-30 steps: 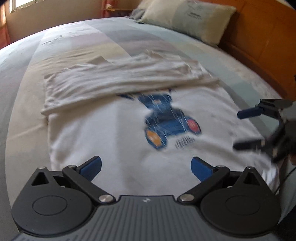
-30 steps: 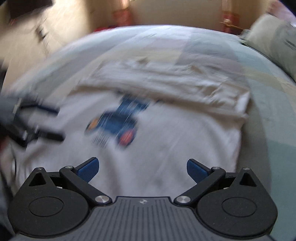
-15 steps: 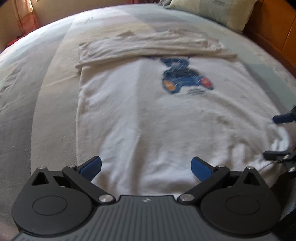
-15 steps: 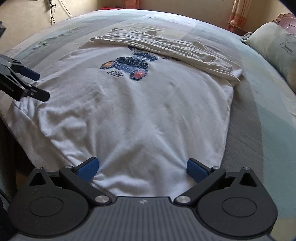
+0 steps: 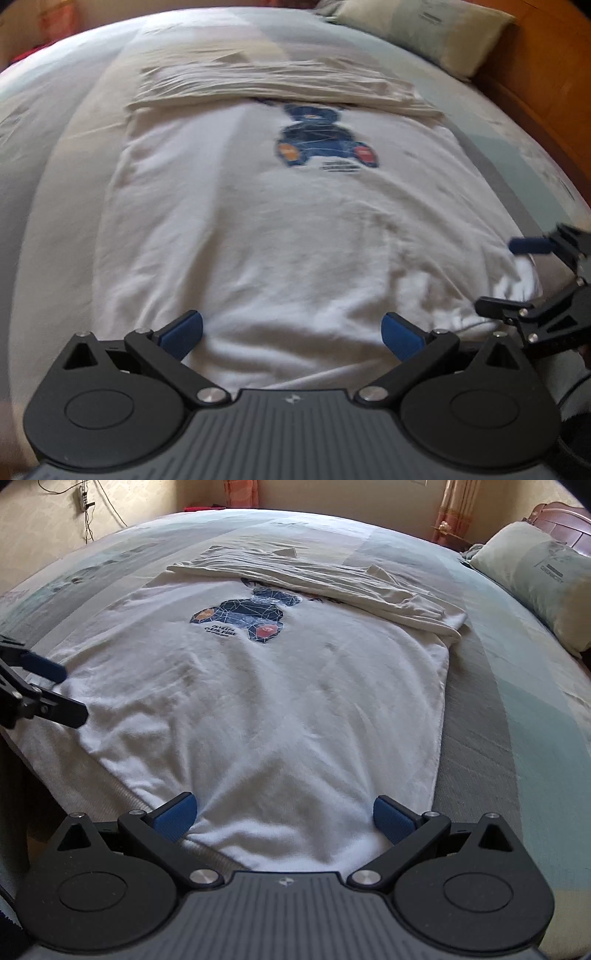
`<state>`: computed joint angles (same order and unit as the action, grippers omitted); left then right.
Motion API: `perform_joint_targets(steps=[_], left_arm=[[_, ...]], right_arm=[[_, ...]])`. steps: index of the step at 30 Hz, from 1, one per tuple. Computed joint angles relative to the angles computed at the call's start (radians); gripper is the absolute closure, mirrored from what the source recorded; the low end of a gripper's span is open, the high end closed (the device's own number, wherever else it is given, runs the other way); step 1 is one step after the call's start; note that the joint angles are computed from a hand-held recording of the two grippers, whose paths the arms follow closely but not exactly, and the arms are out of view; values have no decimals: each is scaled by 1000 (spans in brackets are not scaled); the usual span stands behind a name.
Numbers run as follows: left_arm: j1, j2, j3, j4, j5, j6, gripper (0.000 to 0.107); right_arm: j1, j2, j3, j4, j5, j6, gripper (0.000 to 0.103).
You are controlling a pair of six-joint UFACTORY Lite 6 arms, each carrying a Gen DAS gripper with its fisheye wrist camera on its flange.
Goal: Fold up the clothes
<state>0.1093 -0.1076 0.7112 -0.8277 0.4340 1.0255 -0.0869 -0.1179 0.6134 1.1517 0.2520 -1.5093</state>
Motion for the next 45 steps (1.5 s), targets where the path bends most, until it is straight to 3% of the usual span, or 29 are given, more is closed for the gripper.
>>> perform_joint_targets(steps=[3, 6, 9, 17, 22, 28, 33, 37, 45], left_arm=[[36, -58, -12, 0, 31, -26, 5], [51, -87, -30, -54, 67, 21, 5], [21, -69, -48, -26, 39, -36, 5], [-55, -131, -48, 52, 22, -159, 5], [-160, -165, -25, 181, -29, -326, 5], [-228, -208, -61, 209, -70, -408, 5], [-282, -151, -102, -12, -174, -281, 5], [-309, -111, -139, -7, -210, -348, 5], [-356, -166, -188, 209, -255, -574, 5]], right_arm=[[8, -12, 16, -155, 13, 176, 0], [14, -26, -1, -117, 25, 128, 0], [-4, -38, -29, -5, 32, 28, 0], [-33, -131, -72, -116, 75, 90, 0], [2, -133, -75, -4, 74, -61, 0], [-28, -151, -167, 209, 60, -269, 0], [-51, -183, -231, 436, 78, -523, 0], [-75, -195, -266, 562, 110, -666, 0], [-89, -206, -296, 666, 136, -779, 0]])
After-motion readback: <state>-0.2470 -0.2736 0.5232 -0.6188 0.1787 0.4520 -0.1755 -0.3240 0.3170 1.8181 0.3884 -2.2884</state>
